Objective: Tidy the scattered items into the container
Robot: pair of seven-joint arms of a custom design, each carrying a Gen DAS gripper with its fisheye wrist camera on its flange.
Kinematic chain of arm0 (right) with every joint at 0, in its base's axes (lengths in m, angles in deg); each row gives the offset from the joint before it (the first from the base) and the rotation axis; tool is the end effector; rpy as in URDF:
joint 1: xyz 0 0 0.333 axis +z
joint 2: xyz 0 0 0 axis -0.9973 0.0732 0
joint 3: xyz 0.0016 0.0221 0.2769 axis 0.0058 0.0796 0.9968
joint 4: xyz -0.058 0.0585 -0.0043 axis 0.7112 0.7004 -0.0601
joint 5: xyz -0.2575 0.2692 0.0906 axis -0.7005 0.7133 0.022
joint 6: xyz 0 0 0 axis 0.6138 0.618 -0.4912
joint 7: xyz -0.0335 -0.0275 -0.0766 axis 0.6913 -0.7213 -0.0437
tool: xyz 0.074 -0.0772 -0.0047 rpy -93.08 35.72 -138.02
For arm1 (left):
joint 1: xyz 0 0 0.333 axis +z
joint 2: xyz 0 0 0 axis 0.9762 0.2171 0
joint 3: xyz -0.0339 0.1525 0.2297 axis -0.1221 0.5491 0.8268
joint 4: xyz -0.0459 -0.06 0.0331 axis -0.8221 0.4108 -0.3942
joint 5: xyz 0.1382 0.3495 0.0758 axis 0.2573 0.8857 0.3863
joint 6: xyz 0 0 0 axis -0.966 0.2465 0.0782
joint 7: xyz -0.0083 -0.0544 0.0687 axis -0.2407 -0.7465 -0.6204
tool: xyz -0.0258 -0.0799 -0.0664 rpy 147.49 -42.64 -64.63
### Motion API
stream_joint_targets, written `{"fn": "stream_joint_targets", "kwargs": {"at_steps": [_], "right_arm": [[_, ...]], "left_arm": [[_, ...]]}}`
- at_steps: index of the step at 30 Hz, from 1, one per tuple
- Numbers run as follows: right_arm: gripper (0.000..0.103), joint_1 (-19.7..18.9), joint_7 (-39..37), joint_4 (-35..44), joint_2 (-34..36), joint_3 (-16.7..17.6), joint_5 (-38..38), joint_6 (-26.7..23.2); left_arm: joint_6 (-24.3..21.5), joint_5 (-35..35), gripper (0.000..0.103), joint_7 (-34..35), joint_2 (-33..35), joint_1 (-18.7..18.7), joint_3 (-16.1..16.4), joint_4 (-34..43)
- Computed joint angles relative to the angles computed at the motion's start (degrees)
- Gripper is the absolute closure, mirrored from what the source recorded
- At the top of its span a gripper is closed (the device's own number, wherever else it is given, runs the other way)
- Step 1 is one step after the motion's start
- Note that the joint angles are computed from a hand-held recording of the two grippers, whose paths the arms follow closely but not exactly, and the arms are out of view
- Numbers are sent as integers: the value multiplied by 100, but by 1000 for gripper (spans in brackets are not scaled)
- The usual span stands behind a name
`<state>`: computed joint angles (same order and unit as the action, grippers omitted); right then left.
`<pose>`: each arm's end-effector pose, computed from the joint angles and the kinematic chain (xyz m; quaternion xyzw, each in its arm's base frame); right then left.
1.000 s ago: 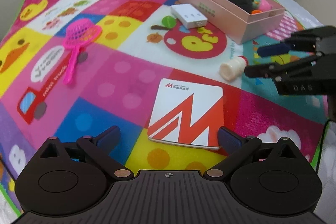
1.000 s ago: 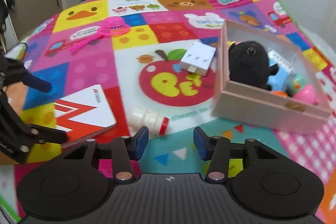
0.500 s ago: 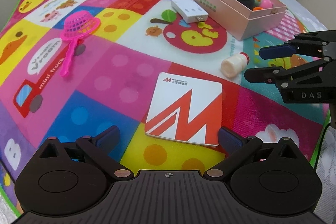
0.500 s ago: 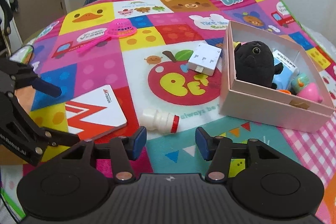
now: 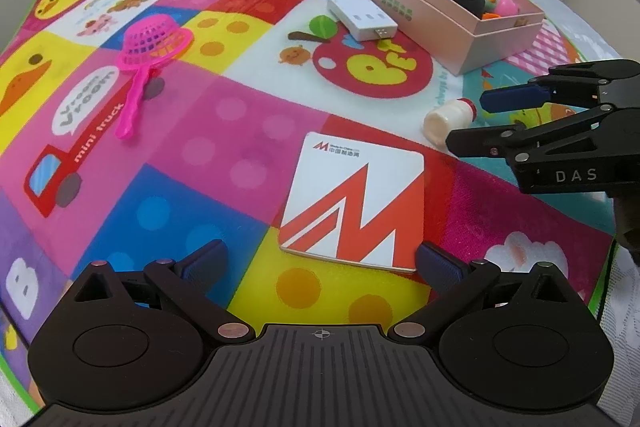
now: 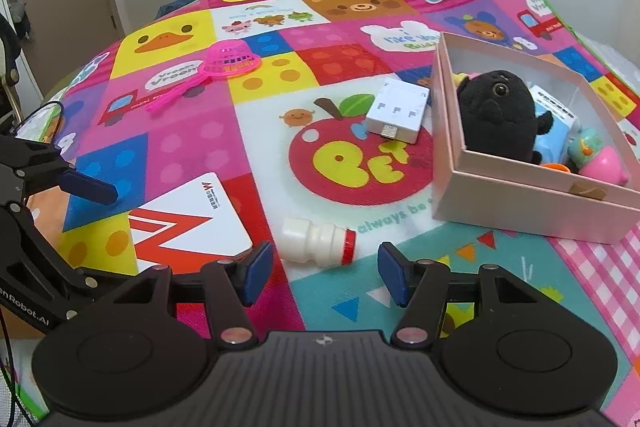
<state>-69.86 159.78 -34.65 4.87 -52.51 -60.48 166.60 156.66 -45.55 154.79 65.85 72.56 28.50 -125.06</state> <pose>0.5740 0.1630 0.3787 -0.6568 0.6684 -0.2391 0.2544 0.6740 -0.2202 0.3760 -0.3522 0.8966 -0.2588 0.0709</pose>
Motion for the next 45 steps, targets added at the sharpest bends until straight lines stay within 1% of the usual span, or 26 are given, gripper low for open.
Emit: {"fn": "stream_joint_targets", "kwargs": {"at_steps": [14, 23, 27, 32, 39, 45], "right_arm": [[45, 133, -172, 240, 214, -61, 62, 7], [50, 177, -244, 211, 163, -70, 37, 31], [52, 145, -202, 82, 30, -72, -24, 69], [54, 62, -65, -111, -162, -40, -180, 100], [54, -59, 56, -189, -230, 47, -261, 141], [53, -100, -166, -49, -74, 115, 80, 138]], "left_arm": [[-69, -112, 0, 61, -50, 86, -13, -36], [-44, -223, 0, 164, -142, 120, -47, -123], [-24, -270, 0, 227, -181, 109, -65, -152], [143, -336, 0, 435, -277, 94, -112, -294], [120, -368, 0, 510, -309, 63, -111, -339], [61, -430, 0, 547, -278, 95, -102, -298]]}}
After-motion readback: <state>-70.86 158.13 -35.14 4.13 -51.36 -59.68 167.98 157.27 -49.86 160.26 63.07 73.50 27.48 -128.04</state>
